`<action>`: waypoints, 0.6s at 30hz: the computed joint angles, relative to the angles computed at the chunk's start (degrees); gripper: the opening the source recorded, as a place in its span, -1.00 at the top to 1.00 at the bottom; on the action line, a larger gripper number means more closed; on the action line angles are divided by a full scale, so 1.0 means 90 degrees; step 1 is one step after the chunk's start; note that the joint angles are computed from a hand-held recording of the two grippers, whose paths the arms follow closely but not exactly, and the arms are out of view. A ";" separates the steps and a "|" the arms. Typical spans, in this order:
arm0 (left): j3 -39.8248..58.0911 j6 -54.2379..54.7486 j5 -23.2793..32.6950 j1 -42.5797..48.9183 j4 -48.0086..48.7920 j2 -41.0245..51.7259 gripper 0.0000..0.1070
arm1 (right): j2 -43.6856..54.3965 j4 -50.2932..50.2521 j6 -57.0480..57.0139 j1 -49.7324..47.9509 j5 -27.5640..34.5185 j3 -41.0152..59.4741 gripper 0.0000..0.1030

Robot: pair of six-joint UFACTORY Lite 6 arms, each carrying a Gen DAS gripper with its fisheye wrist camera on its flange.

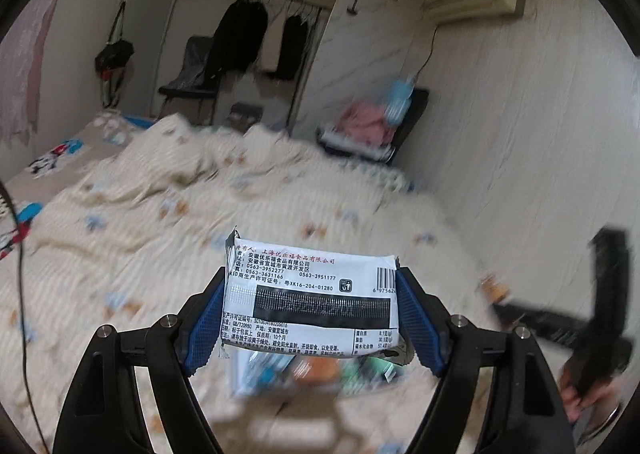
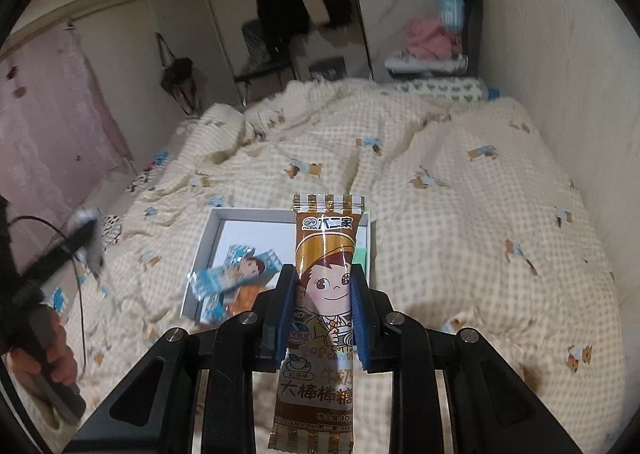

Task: Organize objects
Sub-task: 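Carry the white packet and brown candy stick toward the tray with both grippers, then lower the white packet into the tray with the left gripper while the right lowers the candy stick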

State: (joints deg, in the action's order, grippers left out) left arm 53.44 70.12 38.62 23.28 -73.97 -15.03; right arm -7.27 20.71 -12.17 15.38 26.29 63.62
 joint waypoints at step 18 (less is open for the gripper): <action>-0.0472 0.3739 -0.0166 -0.1389 -0.2760 0.2155 -0.53 | 0.2833 0.8378 -0.7886 -0.0800 0.0512 -0.0520 0.47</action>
